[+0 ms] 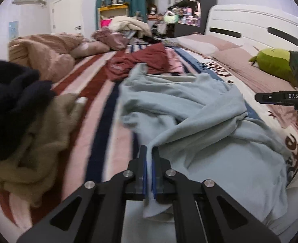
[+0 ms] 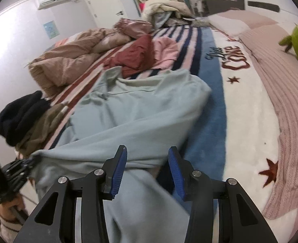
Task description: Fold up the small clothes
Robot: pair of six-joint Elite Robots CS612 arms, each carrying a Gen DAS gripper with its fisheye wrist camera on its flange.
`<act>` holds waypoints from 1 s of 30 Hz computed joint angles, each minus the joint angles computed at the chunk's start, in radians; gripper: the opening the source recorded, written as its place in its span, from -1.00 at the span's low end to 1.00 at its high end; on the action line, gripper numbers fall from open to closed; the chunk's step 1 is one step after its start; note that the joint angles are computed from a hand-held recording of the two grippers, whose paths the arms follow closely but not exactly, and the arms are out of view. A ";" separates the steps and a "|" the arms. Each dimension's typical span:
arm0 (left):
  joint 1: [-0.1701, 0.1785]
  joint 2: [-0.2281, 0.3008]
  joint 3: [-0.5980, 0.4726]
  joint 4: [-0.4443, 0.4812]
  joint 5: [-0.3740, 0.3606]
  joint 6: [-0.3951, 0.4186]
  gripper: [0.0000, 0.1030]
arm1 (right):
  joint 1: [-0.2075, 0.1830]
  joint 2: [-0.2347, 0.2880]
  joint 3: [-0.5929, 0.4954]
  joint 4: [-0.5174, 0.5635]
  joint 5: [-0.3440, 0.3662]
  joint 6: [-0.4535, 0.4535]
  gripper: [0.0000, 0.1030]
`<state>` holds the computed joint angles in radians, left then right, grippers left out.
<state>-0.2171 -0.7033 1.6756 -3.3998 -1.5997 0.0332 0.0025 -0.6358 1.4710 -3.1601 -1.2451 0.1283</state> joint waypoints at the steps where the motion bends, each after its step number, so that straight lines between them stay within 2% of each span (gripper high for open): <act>1: 0.008 -0.001 0.001 0.006 -0.009 -0.016 -0.96 | 0.000 0.003 -0.006 0.009 -0.010 0.003 -0.27; 4: 0.029 0.004 -0.002 0.041 -0.058 -0.056 -0.96 | 0.003 0.013 -0.025 0.059 -0.045 -0.011 -0.30; 6: 0.034 0.007 -0.004 0.069 -0.072 -0.051 -0.94 | 0.008 0.022 -0.043 0.113 -0.064 -0.043 -0.64; 14: 0.051 0.013 -0.017 0.079 -0.131 -0.087 -0.95 | 0.026 0.062 -0.134 0.256 -0.071 -0.118 -0.64; 21: 0.061 0.011 -0.017 0.079 -0.197 -0.099 -0.96 | 0.022 0.090 -0.185 0.214 -0.059 -0.049 -0.64; 24: 0.065 0.012 -0.017 0.097 -0.217 -0.112 -0.96 | 0.021 0.110 -0.224 0.202 -0.018 -0.018 -0.64; 30: 0.081 0.015 -0.018 0.131 -0.266 -0.117 -0.96 | 0.042 0.152 -0.319 0.230 -0.007 -0.061 -0.64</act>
